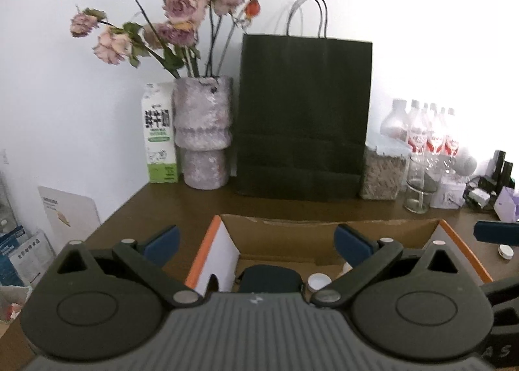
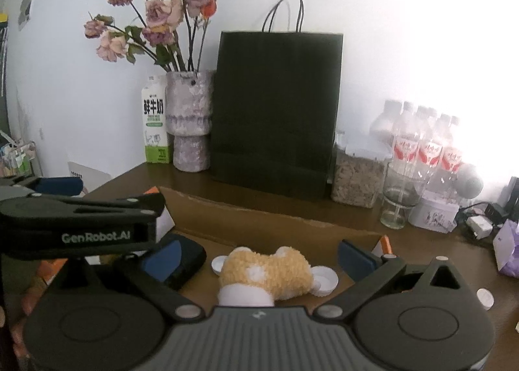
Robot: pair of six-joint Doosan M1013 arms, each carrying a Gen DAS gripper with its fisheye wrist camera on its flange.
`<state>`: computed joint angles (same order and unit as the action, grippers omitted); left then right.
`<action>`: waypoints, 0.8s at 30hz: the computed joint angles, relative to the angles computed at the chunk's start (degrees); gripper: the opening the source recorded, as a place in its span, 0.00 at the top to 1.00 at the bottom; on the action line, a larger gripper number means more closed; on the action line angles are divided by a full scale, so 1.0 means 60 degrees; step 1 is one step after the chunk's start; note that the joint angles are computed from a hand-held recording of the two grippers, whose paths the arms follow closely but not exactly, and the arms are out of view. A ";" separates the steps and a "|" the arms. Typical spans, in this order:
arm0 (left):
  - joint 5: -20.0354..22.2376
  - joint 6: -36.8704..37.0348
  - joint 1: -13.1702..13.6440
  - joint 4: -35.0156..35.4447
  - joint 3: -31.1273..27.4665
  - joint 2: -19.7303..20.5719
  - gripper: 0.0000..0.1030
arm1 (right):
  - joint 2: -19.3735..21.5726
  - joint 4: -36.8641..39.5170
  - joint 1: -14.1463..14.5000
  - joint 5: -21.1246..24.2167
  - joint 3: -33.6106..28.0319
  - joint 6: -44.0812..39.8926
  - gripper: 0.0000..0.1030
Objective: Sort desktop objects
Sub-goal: 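Lower the bag and sheep into the orange box and open both tools, then withdraw both open tools from the box back over the table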
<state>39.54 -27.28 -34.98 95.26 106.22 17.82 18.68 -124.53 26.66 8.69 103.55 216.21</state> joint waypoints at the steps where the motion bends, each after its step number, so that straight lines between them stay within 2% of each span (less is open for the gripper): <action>1: 0.0123 -0.0030 -0.0032 -0.0001 0.0030 -0.0042 0.00 | -0.0061 -0.0347 0.0006 -0.0004 0.0045 0.0315 0.00; 8: 0.0674 -0.0388 -0.0341 0.0264 0.0600 -0.0673 0.00 | -0.0667 -0.1522 0.0183 0.0424 0.0574 0.1450 0.00; 17: 0.1332 -0.0847 -0.0906 0.0307 0.1585 -0.1682 0.00 | -0.1686 -0.2201 0.0468 0.0971 0.1624 0.2249 0.00; 24: 0.1755 -0.0910 -0.1351 0.0411 0.2379 -0.2310 0.00 | -0.2287 -0.1721 0.0713 0.1413 0.2447 0.1852 0.00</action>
